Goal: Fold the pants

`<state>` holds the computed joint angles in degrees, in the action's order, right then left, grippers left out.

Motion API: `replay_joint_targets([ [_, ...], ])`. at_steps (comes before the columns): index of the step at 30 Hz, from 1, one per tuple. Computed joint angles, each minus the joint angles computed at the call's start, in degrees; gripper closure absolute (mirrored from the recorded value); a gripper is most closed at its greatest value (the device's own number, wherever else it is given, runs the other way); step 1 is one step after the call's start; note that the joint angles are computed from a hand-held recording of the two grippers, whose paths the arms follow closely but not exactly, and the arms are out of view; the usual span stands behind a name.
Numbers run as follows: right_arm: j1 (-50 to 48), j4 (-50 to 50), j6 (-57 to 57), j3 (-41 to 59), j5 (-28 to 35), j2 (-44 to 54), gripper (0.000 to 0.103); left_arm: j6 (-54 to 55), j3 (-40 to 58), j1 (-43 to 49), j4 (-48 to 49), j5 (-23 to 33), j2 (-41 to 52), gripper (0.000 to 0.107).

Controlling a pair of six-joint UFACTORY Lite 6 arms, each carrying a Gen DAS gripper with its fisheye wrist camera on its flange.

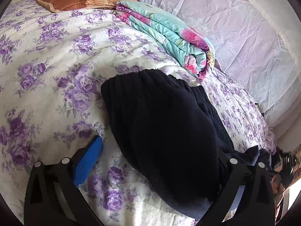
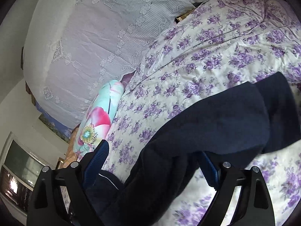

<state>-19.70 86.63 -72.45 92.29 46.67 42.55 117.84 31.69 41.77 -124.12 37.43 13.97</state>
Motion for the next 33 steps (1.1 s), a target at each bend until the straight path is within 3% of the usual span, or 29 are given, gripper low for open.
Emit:
replay_joint_targets([
  [3, -7.41, 5.13, -9.83, -10.50, 0.74, -3.84, 0.011, 0.49, 0.51, -0.45, -0.80, -0.49, 0.50, 0.009],
  [5, -11.94, 4.19, -8.27, -10.73, 3.40, -1.65, 0.011, 0.65, 0.60, -0.50, -0.96, -0.53, 0.66, 0.009],
  [11, -11.42, -1.82, 3.06, -0.41, 11.47, 9.45, 0.020, 1.15, 0.83, -0.64, -1.48, -0.59, 1.12, 0.009],
  [14, -6.34, -4.24, 8.13, 5.21, 11.70, 12.01, 0.020, 1.88, 0.77, -1.26, -3.10, -1.18, 1.04, 0.009],
  [16, -1.67, -7.92, 15.05, 14.10, 11.69, 15.57, 0.020, 2.78, 0.82, -2.07, -4.96, -1.91, 1.03, 0.009],
  [20, 7.29, -9.44, 13.32, 18.75, -5.27, 7.58, 0.022, 3.50, 0.97, -2.59, -5.76, -2.27, 1.18, 0.009],
  [24, 13.28, -6.39, -6.80, 8.14, -18.74, -4.69, 0.022, 1.71, 1.08, -0.82, -3.13, -0.66, 1.75, 0.009],
  [26, 13.05, -3.31, -18.02, 0.53, -22.99, -9.29, 0.021, 1.84, 0.91, -0.97, -3.31, -0.89, 1.48, 0.009],
  [28, 10.50, -3.30, -21.27, -5.01, -25.46, -10.78, 0.021, 2.28, 0.77, -1.37, -3.85, -1.44, 1.16, 0.009],
  [30, 5.80, -7.62, -15.03, -5.56, -21.59, -8.41, 0.021, 2.35, 0.72, -1.48, -3.91, -1.71, 1.02, 0.009],
  [33, -2.94, -10.38, -4.00, -1.39, -7.18, -0.83, 0.022, 2.65, 0.68, -1.91, -4.47, -2.21, 0.79, 0.009],
])
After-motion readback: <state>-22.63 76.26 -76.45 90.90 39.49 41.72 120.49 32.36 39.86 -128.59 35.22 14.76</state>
